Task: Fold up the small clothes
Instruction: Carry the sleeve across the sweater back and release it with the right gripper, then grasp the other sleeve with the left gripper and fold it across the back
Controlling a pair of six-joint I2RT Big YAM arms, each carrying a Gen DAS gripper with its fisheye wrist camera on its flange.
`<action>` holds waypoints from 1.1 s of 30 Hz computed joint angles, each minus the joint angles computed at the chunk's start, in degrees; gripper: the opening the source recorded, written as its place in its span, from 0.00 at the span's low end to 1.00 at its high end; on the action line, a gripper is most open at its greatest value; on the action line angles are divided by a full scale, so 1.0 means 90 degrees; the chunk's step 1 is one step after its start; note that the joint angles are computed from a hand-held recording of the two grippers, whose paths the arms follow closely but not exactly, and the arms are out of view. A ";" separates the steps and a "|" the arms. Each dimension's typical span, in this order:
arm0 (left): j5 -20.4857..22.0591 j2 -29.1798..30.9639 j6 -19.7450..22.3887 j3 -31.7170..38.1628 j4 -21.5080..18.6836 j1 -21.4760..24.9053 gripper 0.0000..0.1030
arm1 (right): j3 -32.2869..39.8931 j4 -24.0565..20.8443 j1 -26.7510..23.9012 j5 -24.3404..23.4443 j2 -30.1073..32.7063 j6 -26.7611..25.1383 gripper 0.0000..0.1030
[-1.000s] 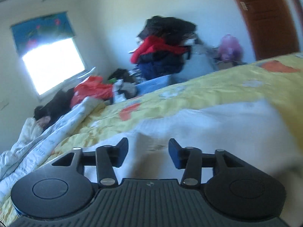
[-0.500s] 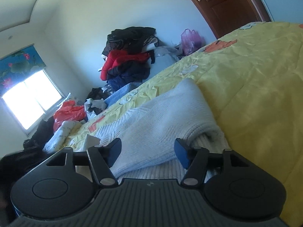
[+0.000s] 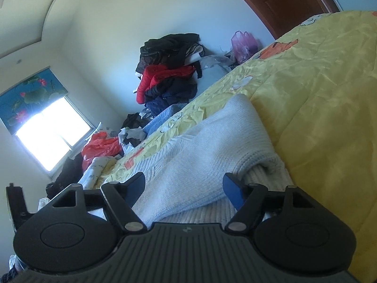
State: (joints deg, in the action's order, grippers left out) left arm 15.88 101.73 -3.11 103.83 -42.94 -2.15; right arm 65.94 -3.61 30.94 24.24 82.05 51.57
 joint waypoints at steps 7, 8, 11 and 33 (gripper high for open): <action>0.1227 0.0833 -0.0568 0.1260 -0.1536 0.0239 0.96 | 0.0013 -0.0070 0.0027 0.0039 -0.0023 0.0024 0.74; 0.1618 0.0974 -0.0677 0.1524 -0.1832 0.0346 0.96 | 0.0021 -0.0096 0.0030 0.0047 -0.0027 0.0021 0.74; 0.2650 0.1478 -0.0966 0.2386 -0.2911 0.0668 0.96 | 0.0004 -0.0106 0.0028 0.0043 -0.0051 0.0018 0.74; 0.0918 0.1081 -0.0189 0.2025 -0.2536 0.0313 0.10 | 0.0027 -0.0199 0.0047 0.0075 -0.0060 -0.0010 0.74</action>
State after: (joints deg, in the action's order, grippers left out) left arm 24.14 111.46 -4.81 122.06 -65.76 0.67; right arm 66.19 -5.40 31.37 24.91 81.51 51.48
